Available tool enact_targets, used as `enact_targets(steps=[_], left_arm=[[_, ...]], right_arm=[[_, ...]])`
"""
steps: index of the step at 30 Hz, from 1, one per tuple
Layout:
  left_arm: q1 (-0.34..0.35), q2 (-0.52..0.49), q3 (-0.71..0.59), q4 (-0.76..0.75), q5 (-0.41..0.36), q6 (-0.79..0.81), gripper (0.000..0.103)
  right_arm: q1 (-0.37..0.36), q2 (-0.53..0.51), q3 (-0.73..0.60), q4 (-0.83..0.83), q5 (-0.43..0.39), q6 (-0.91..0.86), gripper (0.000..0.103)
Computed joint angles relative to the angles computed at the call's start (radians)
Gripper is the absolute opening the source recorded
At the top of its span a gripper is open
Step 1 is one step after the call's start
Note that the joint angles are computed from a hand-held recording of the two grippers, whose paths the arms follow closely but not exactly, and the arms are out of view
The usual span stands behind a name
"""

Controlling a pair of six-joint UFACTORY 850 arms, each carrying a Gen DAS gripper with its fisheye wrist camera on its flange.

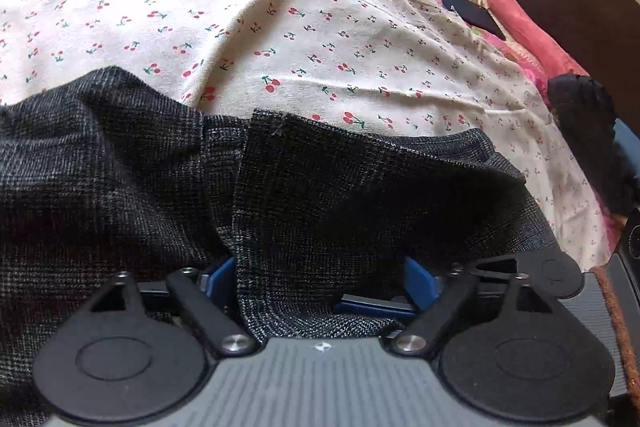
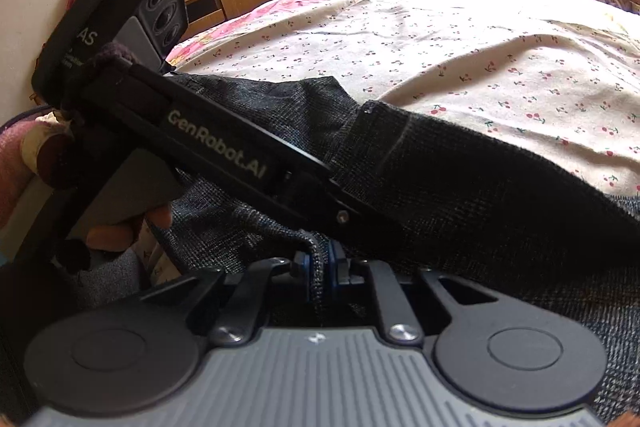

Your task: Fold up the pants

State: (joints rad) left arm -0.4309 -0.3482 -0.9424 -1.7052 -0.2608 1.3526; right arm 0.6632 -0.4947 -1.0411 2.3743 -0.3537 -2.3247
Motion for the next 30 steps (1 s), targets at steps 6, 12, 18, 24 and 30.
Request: enact_targets(steps=[6,12,18,24,30], left_arm=[[0.091,0.07,0.096,-0.212,-0.144,0.113,0.021],[0.122,0.126,0.184,-0.43,-0.268,0.277,0.02],[0.187,0.171,0.233,-0.489,-0.397,0.314,0.02],[0.291,0.287,0.339,-0.546,-0.449,0.368,0.02],[0.425,0.404,0.449,-0.566,-0.407,0.418,0.02]], right_arm=[[0.005,0.041,0.022,0.007,0.0,0.04,0.013],[0.04,0.085,0.021,0.072,0.053,-0.061,0.011],[0.068,0.087,-0.021,0.081,0.096,-0.051,0.011],[0.113,0.037,-0.12,0.021,0.059,0.01,0.011],[0.184,-0.086,-0.286,-0.104,0.016,0.094,0.011]])
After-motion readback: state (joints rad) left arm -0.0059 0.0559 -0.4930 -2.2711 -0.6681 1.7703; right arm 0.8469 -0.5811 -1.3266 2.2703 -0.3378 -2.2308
